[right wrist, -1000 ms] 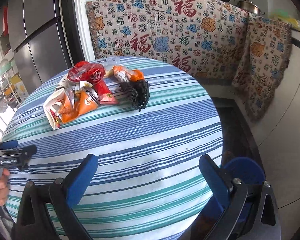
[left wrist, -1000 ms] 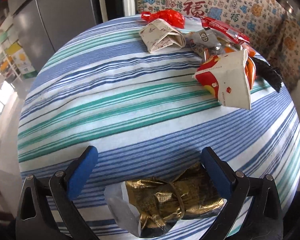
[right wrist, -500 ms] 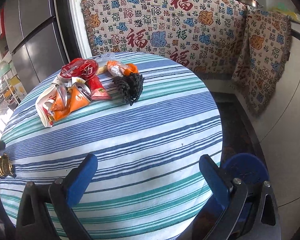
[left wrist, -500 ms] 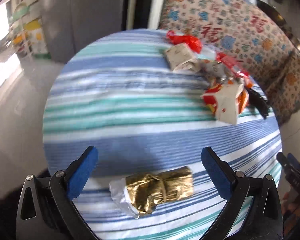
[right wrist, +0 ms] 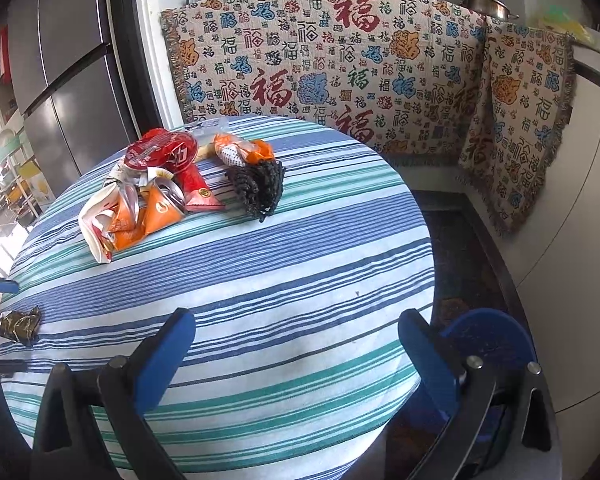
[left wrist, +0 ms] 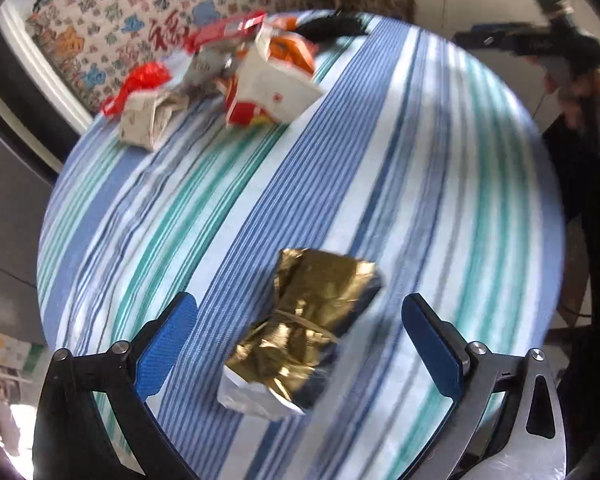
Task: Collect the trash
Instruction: 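Reach the left tool to the gold foil wrapper while the right tool reaches the black mesh net, then close the left tool on the gold foil wrapper while the right tool grips the black mesh net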
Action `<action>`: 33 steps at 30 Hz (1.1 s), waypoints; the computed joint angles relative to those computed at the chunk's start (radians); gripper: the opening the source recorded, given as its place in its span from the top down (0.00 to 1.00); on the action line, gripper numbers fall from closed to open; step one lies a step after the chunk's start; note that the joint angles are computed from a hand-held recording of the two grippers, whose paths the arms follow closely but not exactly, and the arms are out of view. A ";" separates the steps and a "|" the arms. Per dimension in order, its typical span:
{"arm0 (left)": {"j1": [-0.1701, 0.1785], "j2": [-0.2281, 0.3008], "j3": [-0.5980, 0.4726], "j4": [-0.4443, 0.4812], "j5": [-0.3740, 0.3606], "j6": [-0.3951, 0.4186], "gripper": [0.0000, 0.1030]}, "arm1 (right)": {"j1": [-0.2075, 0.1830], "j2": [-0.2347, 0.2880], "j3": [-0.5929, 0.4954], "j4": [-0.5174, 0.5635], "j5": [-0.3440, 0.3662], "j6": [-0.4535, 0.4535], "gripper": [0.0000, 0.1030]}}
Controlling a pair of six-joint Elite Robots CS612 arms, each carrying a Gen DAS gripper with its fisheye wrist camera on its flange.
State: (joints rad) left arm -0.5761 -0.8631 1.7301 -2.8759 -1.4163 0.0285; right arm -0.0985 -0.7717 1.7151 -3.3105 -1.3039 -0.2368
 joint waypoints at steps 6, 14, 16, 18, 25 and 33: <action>0.052 0.021 -0.027 -0.046 -0.153 -0.179 0.56 | -0.001 0.016 -0.081 0.053 0.005 -0.079 0.00; 0.032 0.074 -0.114 -0.030 0.090 -0.507 0.51 | 0.038 0.115 -0.339 0.325 0.115 -0.207 0.00; 0.029 0.084 -0.129 -0.019 0.104 -0.530 0.37 | 0.056 0.140 -0.383 0.348 0.082 -0.235 0.01; 0.024 0.089 -0.131 -0.015 0.122 -0.509 0.21 | 0.071 0.164 -0.429 0.393 0.037 -0.248 0.10; 0.039 0.075 -0.096 -0.034 0.095 -0.501 0.16 | 0.071 0.178 -0.480 0.573 0.007 -0.311 0.57; 0.032 0.085 -0.109 -0.003 0.109 -0.495 0.00 | 0.066 0.172 -0.499 0.650 -0.027 -0.338 0.41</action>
State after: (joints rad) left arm -0.5444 -0.7784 1.6210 -2.8791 -1.3068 -0.4667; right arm -0.0330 -0.5996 1.2161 -2.6608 -1.3307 -0.5751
